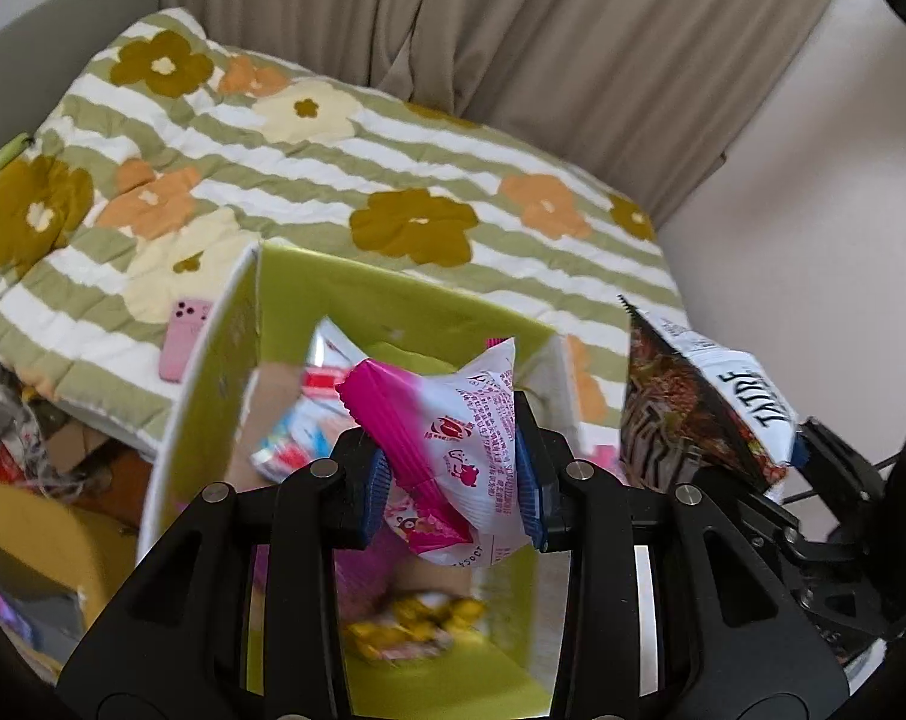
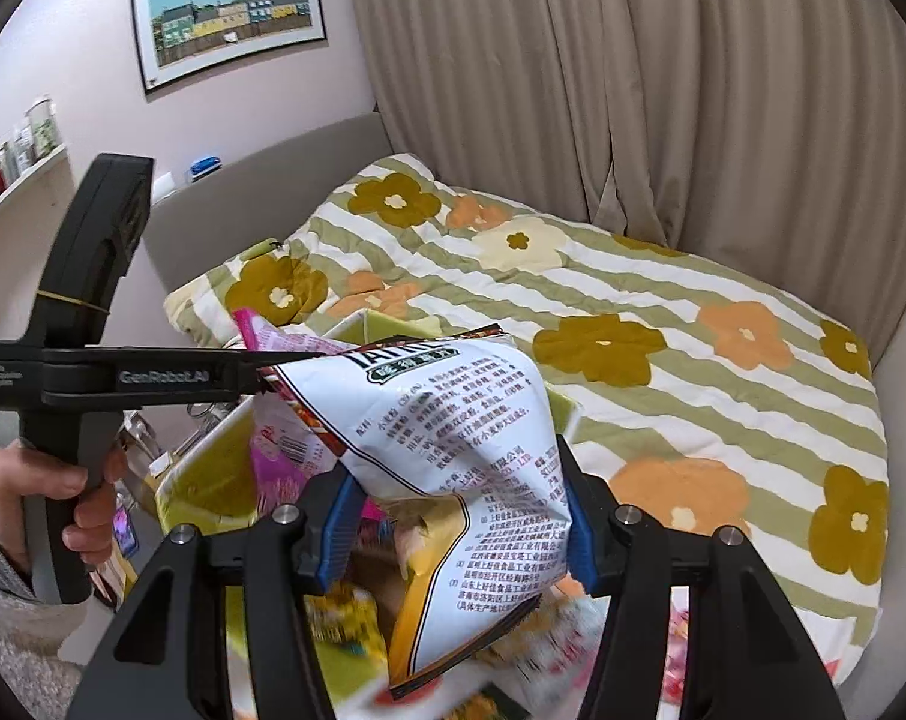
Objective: Organize snacks
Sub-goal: 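Carry both bags over the green box and open both tools to drop them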
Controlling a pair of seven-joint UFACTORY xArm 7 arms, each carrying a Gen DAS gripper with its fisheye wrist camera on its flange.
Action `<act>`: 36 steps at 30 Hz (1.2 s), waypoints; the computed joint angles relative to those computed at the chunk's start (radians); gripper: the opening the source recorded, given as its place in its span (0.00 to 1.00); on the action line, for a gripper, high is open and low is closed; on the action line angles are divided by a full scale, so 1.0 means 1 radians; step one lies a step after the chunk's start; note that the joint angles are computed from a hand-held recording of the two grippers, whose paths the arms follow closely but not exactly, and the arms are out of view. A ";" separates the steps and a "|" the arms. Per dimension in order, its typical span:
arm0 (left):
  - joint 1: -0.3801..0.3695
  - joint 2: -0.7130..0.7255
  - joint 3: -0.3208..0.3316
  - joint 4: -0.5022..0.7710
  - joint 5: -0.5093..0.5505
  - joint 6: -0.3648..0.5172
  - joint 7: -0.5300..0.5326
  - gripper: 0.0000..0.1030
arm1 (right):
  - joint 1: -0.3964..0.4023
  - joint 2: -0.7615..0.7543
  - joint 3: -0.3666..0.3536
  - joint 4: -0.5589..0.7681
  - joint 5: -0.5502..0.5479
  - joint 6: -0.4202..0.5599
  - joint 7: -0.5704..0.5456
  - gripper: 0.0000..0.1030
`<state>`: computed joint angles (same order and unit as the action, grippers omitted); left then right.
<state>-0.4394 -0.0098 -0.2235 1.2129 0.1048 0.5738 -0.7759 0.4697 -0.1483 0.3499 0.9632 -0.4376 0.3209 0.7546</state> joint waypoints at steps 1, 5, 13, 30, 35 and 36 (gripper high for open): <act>0.005 0.022 0.006 0.018 -0.020 0.011 0.035 0.31 | -0.011 0.038 0.012 0.038 -0.029 0.018 0.032 0.51; 0.023 0.110 0.027 0.078 -0.064 0.025 0.144 0.66 | 0.017 0.133 -0.012 0.128 -0.087 0.066 0.120 0.51; 0.022 0.074 0.045 0.011 0.058 -0.010 0.161 1.00 | 0.095 0.236 -0.088 0.218 -0.029 0.103 0.182 0.51; 0.043 0.002 0.025 -0.103 0.096 -0.010 0.211 0.99 | 0.177 0.413 -0.178 0.369 0.076 0.107 0.230 0.80; 0.041 -0.003 0.021 -0.122 0.064 0.001 0.240 0.99 | 0.236 0.380 -0.236 0.333 -0.118 0.095 0.399 0.96; 0.040 -0.005 0.020 -0.124 0.061 0.000 0.246 0.99 | 0.236 0.379 -0.232 0.335 -0.132 0.114 0.409 0.96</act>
<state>-0.3992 -0.0144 -0.2032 1.0887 0.1659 0.5733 -0.5300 0.7056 0.2305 0.1178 1.2983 -0.5701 0.4352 1.1636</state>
